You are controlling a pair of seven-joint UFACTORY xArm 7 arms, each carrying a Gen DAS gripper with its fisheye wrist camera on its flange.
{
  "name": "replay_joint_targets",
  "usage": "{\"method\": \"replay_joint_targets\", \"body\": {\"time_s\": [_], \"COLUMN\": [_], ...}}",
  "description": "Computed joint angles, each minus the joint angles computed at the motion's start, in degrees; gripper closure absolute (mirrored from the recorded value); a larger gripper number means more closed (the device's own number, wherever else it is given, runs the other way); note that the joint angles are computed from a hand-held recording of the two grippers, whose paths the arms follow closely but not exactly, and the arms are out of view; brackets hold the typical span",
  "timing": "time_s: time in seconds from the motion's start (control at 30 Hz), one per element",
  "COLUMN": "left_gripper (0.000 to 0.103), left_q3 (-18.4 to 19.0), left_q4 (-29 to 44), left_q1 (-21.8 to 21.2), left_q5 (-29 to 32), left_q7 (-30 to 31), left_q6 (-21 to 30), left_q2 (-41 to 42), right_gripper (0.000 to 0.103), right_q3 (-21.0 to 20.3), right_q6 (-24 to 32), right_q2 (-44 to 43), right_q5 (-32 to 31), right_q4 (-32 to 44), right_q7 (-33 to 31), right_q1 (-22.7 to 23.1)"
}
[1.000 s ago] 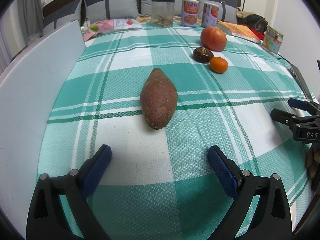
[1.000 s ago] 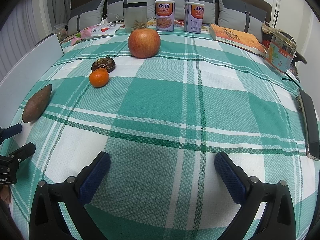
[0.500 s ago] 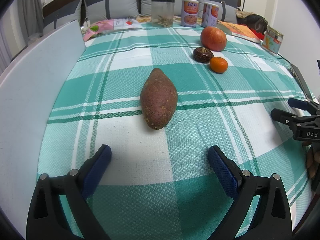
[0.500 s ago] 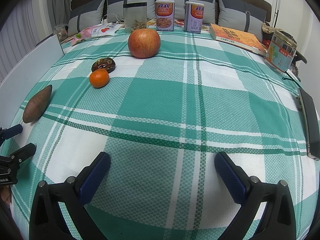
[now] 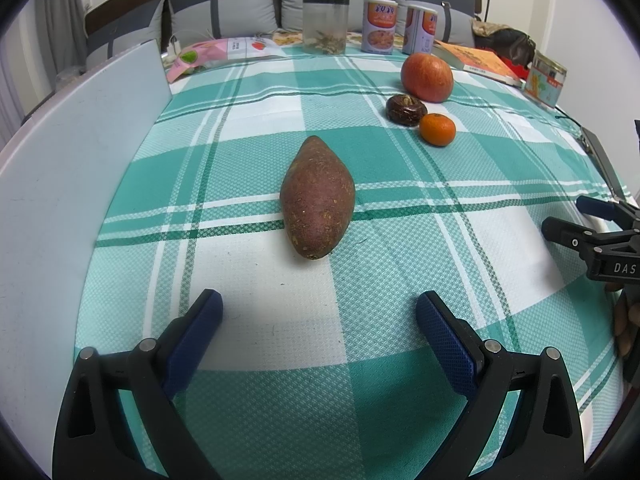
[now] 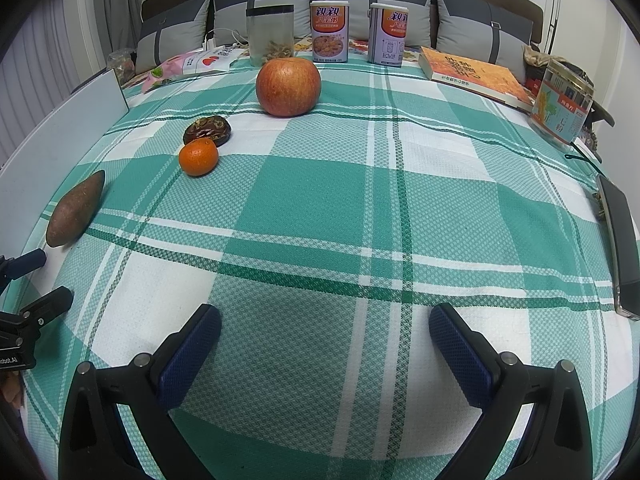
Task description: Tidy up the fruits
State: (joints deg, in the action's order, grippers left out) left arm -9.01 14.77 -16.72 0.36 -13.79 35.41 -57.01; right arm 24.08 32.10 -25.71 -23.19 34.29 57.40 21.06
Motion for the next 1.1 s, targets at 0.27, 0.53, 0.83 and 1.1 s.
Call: {"method": "replay_joint_targets", "body": {"time_s": [0.27, 0.53, 0.83, 1.1], "left_gripper": [0.004, 0.004, 0.005, 0.006], "left_q3": [0.0, 0.0, 0.8, 7.5], "left_q4": [0.0, 0.0, -0.2, 7.9], "left_q1": [0.0, -0.1, -0.5, -2.0], "left_q5": [0.1, 0.1, -0.4, -7.0], "left_q7": [-0.1, -0.1, 0.4, 9.1], "left_q6": [0.1, 0.1, 0.2, 3.1], "left_q2": [-0.1, -0.1, -0.5, 5.7], "right_gripper": [0.0, 0.0, 0.0, 0.0], "right_q3": [-0.1, -0.1, -0.1, -0.1], "right_q6": [0.0, -0.1, -0.1, -0.1], "right_q2": [0.0, 0.1, 0.0, 0.0], "right_q5": [0.0, -0.1, -0.1, -0.1], "right_q4": [0.0, 0.0, 0.0, 0.0], "right_q7": [0.1, 0.1, 0.1, 0.0], "right_q1": [0.1, 0.1, 0.1, 0.1]}}
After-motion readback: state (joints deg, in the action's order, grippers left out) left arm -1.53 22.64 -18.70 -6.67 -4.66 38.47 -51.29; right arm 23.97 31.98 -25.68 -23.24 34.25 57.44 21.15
